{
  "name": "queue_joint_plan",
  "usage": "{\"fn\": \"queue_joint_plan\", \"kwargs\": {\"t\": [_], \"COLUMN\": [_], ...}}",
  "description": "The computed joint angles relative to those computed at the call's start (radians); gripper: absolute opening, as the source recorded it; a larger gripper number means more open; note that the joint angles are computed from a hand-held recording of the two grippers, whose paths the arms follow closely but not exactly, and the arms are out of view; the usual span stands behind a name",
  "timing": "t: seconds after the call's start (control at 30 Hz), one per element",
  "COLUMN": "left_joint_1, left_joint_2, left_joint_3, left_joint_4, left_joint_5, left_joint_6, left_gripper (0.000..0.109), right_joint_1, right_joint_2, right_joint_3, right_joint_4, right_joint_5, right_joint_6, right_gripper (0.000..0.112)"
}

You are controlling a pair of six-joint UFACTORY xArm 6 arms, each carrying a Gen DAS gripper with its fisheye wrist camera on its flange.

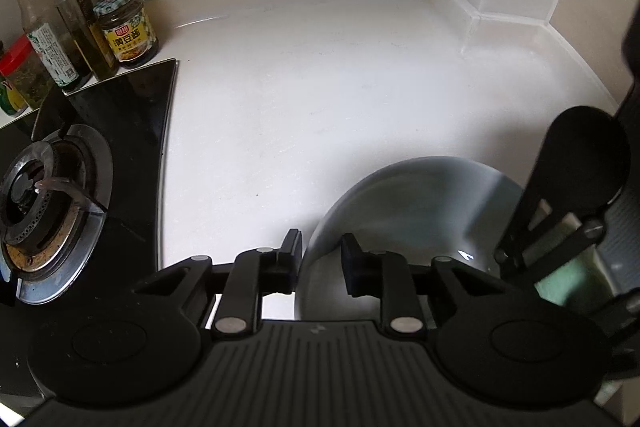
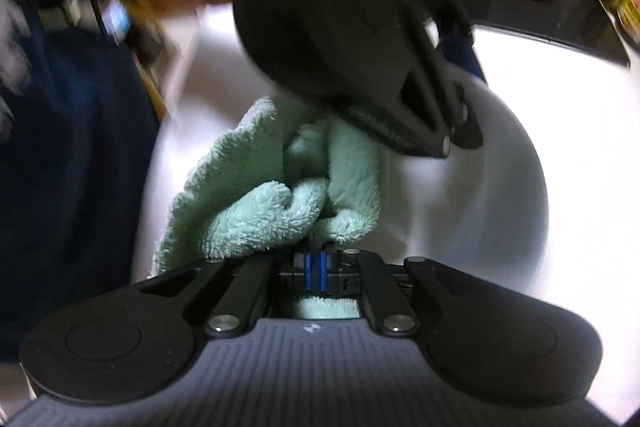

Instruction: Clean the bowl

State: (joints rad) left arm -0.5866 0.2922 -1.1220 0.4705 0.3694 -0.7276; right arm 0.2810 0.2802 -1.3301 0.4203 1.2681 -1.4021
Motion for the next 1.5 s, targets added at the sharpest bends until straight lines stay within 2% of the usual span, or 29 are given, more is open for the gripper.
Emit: {"fn": "queue_joint_plan", "kwargs": {"t": [0.1,0.17,0.37,0.43,0.5,0.57,0.7,0.8,0.97,1.03,1.13,1.2,1.3,1.4,1.5], "left_joint_1": [0.0,0.002,0.015,0.016,0.017,0.02,0.029,0.031,0.029,0.027,0.024,0.023,0.021,0.019,0.019], "left_joint_2": [0.003,0.003,-0.021,-0.036,-0.052,-0.07,-0.107,-0.128,-0.14,-0.144,-0.148,-0.152,-0.159,-0.162,-0.163], "left_joint_3": [-0.004,-0.008,0.025,0.044,0.065,0.085,0.128,0.15,0.156,0.162,0.176,0.196,0.212,0.21,0.21], "left_joint_4": [-0.002,-0.001,-0.144,-0.152,-0.15,-0.14,-0.145,-0.126,-0.086,-0.079,-0.085,-0.077,-0.051,-0.039,-0.039], "left_joint_5": [0.005,0.015,-0.005,-0.012,-0.019,-0.025,-0.051,-0.061,-0.058,-0.059,-0.066,-0.083,-0.094,-0.083,-0.081], "left_joint_6": [0.007,0.004,0.111,0.109,0.099,0.084,0.068,0.04,0.0,-0.015,-0.027,-0.055,-0.097,-0.106,-0.095], "left_gripper": [0.029,0.024,0.014,0.012,0.011,0.009,0.007,0.006,0.005,0.005,0.005,0.006,0.007,0.006,0.007], "right_joint_1": [-0.066,-0.094,-0.097,-0.071,-0.047,-0.026,0.029,0.052,0.113,0.125,0.137,0.139,0.157,0.187,0.192], "right_joint_2": [-0.034,-0.081,-0.312,-0.379,-0.412,-0.38,-0.446,-0.433,-0.299,-0.271,-0.282,-0.313,-0.332,-0.273,-0.197], "right_joint_3": [0.001,0.027,0.211,0.281,0.328,0.32,0.387,0.397,0.426,0.436,0.461,0.48,0.494,0.47,0.436], "right_joint_4": [0.129,0.17,0.23,0.284,0.36,0.424,0.509,0.412,0.057,-0.035,-0.113,-0.105,-0.041,0.003,-0.065], "right_joint_5": [0.1,0.111,-0.189,-0.331,-0.467,-0.543,-0.695,-0.719,-0.754,-0.774,-0.772,-0.776,-0.829,-0.903,-0.934], "right_joint_6": [0.001,-0.006,0.017,0.033,0.03,0.017,0.016,0.135,0.466,0.507,0.413,0.315,0.139,-0.024,-0.069], "right_gripper": [0.004,0.004,0.004,0.004,0.004,0.004,0.004,0.005,0.006,0.011,0.024,0.025,0.026,0.027,0.027]}}
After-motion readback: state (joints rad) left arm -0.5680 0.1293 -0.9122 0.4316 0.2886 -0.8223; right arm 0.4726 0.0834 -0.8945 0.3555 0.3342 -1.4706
